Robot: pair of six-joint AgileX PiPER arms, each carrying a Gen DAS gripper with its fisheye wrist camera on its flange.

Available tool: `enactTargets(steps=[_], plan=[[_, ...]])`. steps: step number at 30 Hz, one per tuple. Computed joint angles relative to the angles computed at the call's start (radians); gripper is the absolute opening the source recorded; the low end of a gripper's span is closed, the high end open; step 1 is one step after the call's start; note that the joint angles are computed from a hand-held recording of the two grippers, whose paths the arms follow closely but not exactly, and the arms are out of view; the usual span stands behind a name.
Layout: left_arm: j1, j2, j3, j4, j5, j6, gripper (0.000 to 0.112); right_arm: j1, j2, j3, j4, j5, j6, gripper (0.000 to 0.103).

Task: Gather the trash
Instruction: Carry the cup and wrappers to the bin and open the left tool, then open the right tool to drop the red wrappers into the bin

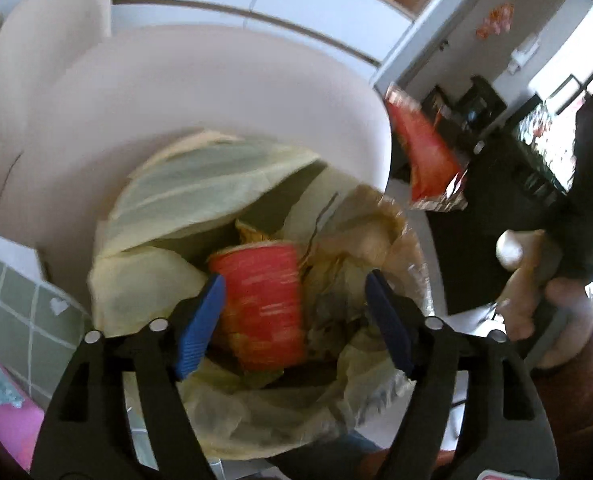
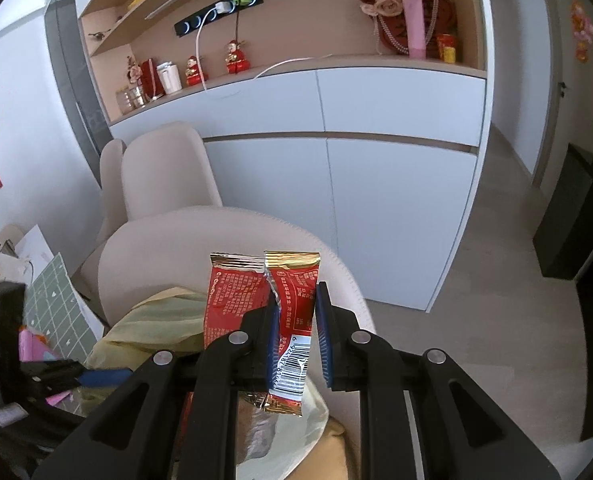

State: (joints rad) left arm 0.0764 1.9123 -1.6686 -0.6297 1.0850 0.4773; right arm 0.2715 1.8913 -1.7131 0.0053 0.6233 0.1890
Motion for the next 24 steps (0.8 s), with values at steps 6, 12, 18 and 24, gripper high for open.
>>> enactTargets(steps=[6,12,18,24], plan=[[0.145,-0.131,0.107,-0.054,-0.050,0.010,0.072,0.078,0.030,-0.030,0.058,0.042,-0.083,0.017],[0.252,-0.218,0.185,-0.031,-0.144,-0.025,0.076,0.173,0.124,-0.103,0.035,0.134,-0.089,0.017],[0.360,-0.288,0.271,-0.035,-0.138,-0.010,0.077,0.225,0.133,-0.076,-0.003,0.141,-0.058,0.017],[0.403,-0.337,0.359,-0.060,-0.155,0.045,0.077,0.243,0.117,-0.053,-0.031,0.139,-0.025,0.018]])
